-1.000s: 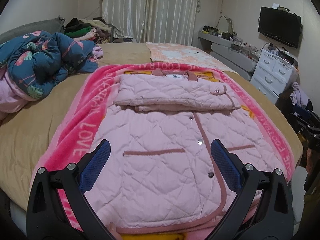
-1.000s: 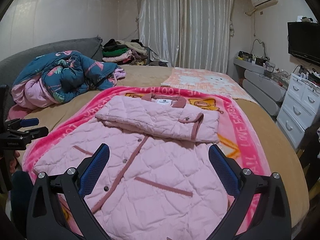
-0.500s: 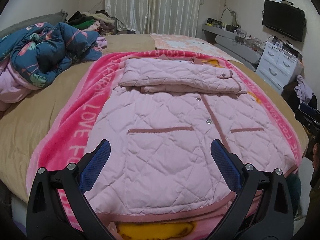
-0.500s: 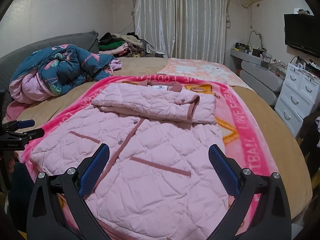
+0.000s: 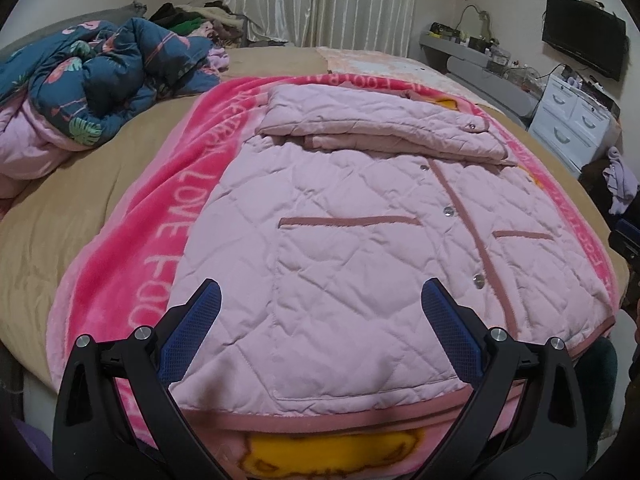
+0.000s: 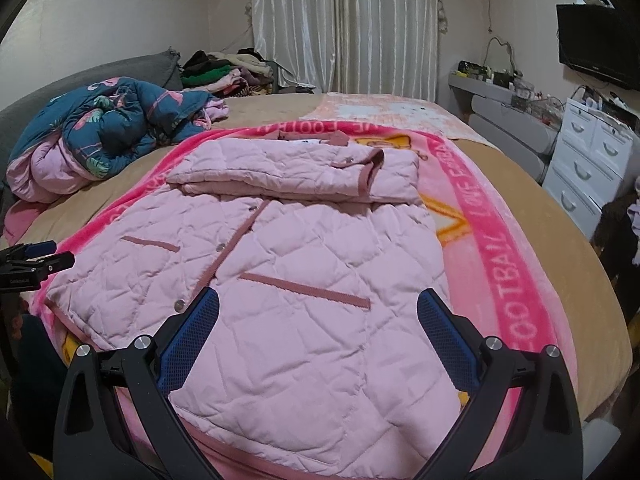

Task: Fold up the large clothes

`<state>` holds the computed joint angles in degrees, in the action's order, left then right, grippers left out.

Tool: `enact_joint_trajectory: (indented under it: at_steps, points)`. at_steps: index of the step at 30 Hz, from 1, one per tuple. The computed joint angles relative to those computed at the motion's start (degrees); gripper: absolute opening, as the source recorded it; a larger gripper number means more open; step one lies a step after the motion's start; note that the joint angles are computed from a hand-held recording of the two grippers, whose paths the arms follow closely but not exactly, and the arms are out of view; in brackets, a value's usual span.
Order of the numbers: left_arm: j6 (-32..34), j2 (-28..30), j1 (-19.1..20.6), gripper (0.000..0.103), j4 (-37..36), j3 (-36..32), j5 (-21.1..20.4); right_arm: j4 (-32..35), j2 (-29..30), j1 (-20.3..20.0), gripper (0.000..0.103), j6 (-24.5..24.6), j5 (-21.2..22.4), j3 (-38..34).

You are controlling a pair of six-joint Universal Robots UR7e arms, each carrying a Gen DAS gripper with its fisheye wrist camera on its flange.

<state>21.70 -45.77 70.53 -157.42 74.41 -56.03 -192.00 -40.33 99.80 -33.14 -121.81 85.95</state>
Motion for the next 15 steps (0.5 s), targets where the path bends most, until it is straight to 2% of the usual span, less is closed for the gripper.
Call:
enact_joint_trajectory:
  at_steps: [15]
  points:
    - [-2.7, 0.4, 2.8, 0.094, 2.7, -1.5, 1.7, 0.5, -1.5, -2.6, 0.099, 2.6, -2.8, 3.3]
